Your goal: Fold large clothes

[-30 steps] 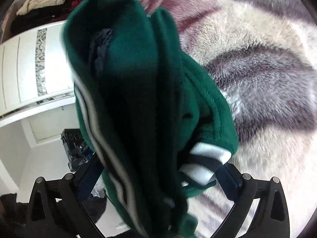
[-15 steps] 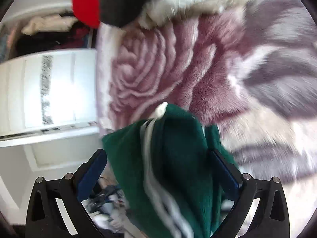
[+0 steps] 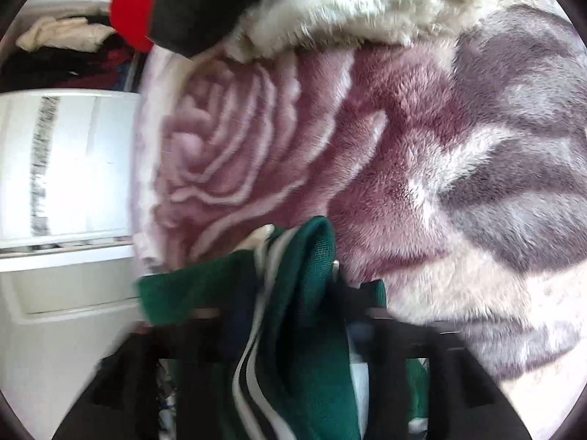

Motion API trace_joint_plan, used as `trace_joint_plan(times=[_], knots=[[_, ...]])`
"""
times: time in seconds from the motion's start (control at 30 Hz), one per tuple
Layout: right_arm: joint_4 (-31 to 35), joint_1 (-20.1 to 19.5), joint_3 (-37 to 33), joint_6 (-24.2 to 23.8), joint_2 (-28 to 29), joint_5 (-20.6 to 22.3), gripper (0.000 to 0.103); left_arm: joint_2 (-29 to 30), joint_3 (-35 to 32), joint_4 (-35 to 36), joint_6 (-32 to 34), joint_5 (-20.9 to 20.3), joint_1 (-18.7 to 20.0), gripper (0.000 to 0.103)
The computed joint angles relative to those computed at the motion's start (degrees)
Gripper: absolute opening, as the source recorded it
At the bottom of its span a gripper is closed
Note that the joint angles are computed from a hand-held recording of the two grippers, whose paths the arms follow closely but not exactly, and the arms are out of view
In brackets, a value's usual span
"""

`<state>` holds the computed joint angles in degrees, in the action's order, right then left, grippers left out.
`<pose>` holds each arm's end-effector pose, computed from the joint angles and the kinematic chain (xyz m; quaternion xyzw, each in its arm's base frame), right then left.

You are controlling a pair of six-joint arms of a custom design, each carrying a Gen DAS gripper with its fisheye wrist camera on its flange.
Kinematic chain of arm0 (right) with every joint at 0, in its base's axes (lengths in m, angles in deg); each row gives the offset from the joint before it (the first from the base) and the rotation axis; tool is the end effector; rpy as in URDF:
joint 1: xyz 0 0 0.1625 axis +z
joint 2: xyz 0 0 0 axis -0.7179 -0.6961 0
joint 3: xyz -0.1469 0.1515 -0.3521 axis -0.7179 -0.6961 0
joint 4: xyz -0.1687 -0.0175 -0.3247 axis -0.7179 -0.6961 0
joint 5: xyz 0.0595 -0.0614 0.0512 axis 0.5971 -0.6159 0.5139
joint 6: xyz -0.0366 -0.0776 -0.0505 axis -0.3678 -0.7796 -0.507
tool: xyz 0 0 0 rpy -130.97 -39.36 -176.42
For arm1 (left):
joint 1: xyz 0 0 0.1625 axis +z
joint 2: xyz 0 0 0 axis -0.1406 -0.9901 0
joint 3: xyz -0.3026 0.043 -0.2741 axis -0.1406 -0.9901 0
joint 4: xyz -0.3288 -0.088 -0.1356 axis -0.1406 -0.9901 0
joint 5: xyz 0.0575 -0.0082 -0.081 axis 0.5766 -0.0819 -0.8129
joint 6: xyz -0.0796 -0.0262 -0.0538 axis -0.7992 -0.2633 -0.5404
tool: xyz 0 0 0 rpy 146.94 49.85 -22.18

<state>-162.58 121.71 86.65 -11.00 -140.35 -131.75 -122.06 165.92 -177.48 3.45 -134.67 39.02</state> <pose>-0.0011 -0.5097 0.3712 -0.0823 -0.9943 0.0380 0.0553 -0.1798 -0.3094 0.1756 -0.1646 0.9629 -0.2134 0.0127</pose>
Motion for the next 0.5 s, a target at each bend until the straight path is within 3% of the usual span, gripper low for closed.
trace_joint_plan(times=[0.03,0.13,0.27,0.37,0.43,0.5], knots=[[0.8,-0.4,0.0,-1.2,-1.4,1.4,0.103,-1.0,0.9,-0.9,-1.5,0.4,-0.8,0.103],[9.6,-2.2,-1.7,-6.1,-4.4,1.3,0.103,-2.8,4.5,-7.3,-6.2,1.7,-3.1,0.103],[23.2,-7.5,-1.2,-10.8,-4.2,-0.2,0.103,1.3,8.7,-21.6,-8.4,1.4,-3.8,0.103],[19.7,-12.5,2.6,-15.0,-5.7,3.7,0.103,5.3,8.1,-22.3,-6.7,-0.7,-1.3,0.103],[21.2,-15.8,2.2,-14.6,-4.6,10.1,0.103,7.9,7.3,-23.7,-4.2,-2.4,0.6,0.103],[20.3,-16.7,2.1,-15.3,-3.9,11.9,0.103,10.3,5.7,-24.3,-0.7,-4.1,2.6,0.103]])
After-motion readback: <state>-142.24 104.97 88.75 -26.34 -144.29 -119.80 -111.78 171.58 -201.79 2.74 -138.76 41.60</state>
